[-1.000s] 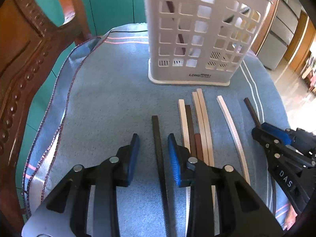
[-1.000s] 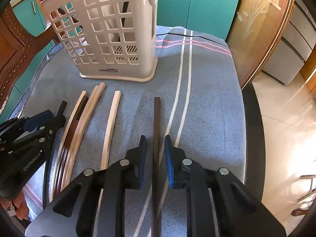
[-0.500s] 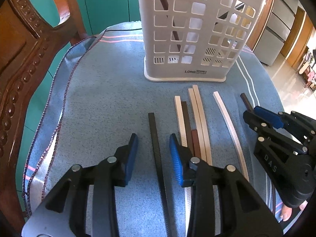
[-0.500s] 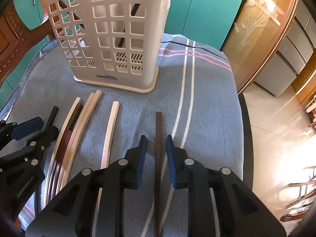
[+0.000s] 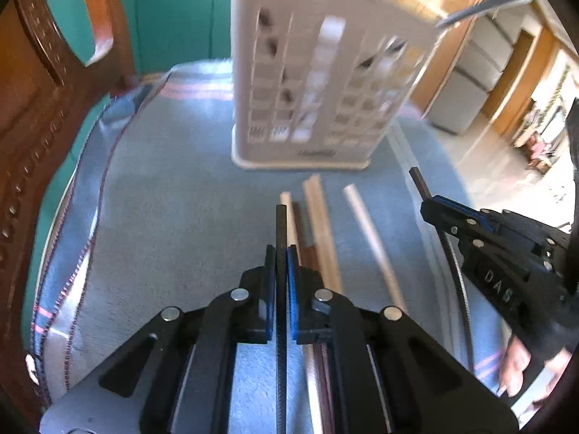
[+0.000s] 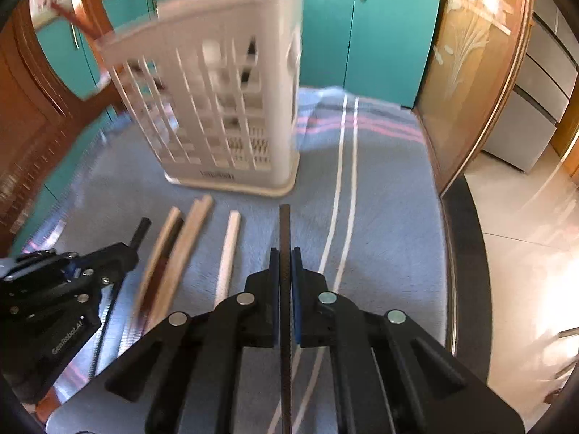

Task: Organize utensils
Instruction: 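Lift both chopsticks into the white caddy and open both grippers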

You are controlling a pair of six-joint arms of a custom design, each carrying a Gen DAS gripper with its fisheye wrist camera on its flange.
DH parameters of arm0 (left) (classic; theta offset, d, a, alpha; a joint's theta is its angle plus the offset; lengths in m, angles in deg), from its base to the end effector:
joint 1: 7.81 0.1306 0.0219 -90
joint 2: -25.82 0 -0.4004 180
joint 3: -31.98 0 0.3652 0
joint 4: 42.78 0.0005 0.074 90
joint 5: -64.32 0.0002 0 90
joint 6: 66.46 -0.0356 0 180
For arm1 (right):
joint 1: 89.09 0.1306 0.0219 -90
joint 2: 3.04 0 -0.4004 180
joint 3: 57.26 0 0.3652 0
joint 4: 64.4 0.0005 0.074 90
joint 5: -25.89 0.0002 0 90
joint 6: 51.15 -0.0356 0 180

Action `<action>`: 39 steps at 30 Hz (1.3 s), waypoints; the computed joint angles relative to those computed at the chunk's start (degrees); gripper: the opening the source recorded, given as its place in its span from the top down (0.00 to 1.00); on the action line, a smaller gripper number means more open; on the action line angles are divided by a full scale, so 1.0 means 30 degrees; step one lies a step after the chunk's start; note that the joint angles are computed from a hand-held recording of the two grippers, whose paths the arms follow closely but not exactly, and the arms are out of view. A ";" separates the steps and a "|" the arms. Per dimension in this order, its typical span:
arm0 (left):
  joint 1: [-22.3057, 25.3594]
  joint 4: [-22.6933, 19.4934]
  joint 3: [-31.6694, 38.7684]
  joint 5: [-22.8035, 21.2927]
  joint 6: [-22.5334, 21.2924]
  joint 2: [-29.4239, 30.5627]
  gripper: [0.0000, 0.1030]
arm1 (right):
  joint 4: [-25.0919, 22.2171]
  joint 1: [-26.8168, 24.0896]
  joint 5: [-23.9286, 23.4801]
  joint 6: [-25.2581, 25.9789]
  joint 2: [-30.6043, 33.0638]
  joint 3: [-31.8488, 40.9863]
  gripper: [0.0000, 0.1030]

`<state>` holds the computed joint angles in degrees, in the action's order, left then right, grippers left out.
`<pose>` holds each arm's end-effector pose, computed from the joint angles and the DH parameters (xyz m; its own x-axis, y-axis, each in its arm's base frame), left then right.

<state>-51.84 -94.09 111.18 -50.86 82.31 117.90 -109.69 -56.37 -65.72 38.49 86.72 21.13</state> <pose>0.3255 -0.2942 0.3536 -0.7595 -0.3421 -0.5533 -0.2964 0.9391 -0.1737 0.3685 0.2373 0.3673 -0.7063 -0.4463 -0.5494 -0.5489 0.8355 0.0269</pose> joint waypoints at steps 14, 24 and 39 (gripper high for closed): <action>-0.4460 -0.3630 0.2451 -0.6438 0.1700 -0.3472 0.93 | -0.0626 -0.2475 -0.4933 -0.0369 -0.5475 0.0782 0.94; -0.3749 -0.3979 0.7291 -0.9485 -0.3123 -0.3029 0.93 | 0.0139 -0.3018 -0.5697 -0.1374 -0.4652 0.4341 0.94; 0.0597 -0.1996 0.8881 -1.0242 -0.5664 -0.1100 0.93 | 0.3003 -0.1836 -0.3305 -0.2803 -0.0811 0.7913 0.94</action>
<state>-50.04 -100.08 137.82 -81.58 65.32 114.60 -100.68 -61.88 -75.64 30.08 84.29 44.87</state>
